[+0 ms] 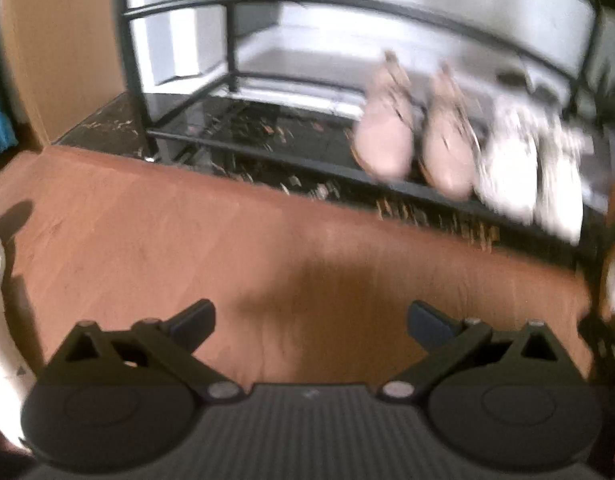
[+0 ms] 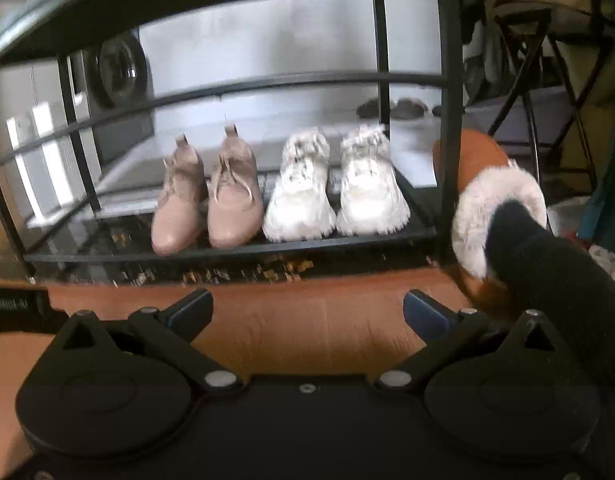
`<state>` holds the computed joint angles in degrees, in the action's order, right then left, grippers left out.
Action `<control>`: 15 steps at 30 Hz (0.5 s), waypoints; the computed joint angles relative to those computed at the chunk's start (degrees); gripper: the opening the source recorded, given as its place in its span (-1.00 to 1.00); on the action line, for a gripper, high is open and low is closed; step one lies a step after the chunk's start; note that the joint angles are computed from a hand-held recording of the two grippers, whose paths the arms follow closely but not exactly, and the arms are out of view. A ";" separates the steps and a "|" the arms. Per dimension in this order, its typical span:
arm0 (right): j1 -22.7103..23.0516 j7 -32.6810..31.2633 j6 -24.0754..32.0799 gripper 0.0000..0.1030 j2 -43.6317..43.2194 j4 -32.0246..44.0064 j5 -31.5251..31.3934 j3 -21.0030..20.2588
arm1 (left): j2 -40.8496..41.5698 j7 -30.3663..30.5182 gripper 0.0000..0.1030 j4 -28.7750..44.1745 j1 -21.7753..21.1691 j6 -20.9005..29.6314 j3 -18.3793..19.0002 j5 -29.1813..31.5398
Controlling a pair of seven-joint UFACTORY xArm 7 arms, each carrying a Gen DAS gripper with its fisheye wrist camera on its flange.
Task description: Organize scattered shoes
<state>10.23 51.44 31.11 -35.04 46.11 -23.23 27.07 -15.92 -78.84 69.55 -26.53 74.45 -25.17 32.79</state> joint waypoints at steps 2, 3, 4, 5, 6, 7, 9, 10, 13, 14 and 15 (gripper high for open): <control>1.18 -0.51 2.94 1.00 0.75 0.53 1.91 -0.88 | 4.22 3.41 0.98 3.52 -1.04 3.28 -2.24 3.67; 1.30 -0.32 3.39 1.00 0.55 0.43 1.96 -0.96 | 5.47 4.48 0.98 4.50 -1.87 4.33 -2.38 5.05; 1.21 -0.28 4.08 1.00 0.36 0.44 1.82 -1.07 | 6.72 5.58 0.98 5.48 -2.78 5.38 -2.43 6.44; 1.24 -0.22 4.14 1.00 0.24 0.34 1.72 -1.19 | 7.13 6.25 0.98 5.69 -3.58 5.35 -1.95 6.90; 1.25 -0.16 4.14 1.00 0.11 0.22 1.62 -1.31 | 6.79 6.06 0.98 5.32 -4.23 4.58 -1.08 6.45; 1.17 0.29 3.70 1.00 -0.24 -0.17 1.77 -1.68 | 6.51 5.28 0.98 5.21 -4.64 4.52 -0.44 5.89; 1.45 0.42 3.53 1.00 -0.25 -0.42 2.53 -2.30 | 6.35 3.52 0.98 5.54 -4.92 5.68 0.37 4.83; 1.56 0.47 4.13 1.00 0.17 -0.24 3.15 -2.57 | 6.59 2.76 0.98 5.97 -4.94 6.72 0.61 4.44; 1.64 0.69 5.33 1.00 1.12 0.21 3.52 -2.57 | 6.40 1.62 0.98 5.77 -5.10 6.77 1.76 2.46; 1.70 0.70 5.77 1.00 1.65 0.51 3.55 -2.57 | 6.31 1.54 0.98 5.54 -5.10 6.46 1.96 2.12; 1.78 0.71 5.83 1.00 1.83 0.52 3.35 -2.60 | 6.25 1.42 0.98 5.39 -5.08 6.22 2.09 1.89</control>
<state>12.01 52.16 36.93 -33.21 46.63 -19.88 24.47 -9.67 -77.43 74.94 -31.62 80.67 -23.08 34.68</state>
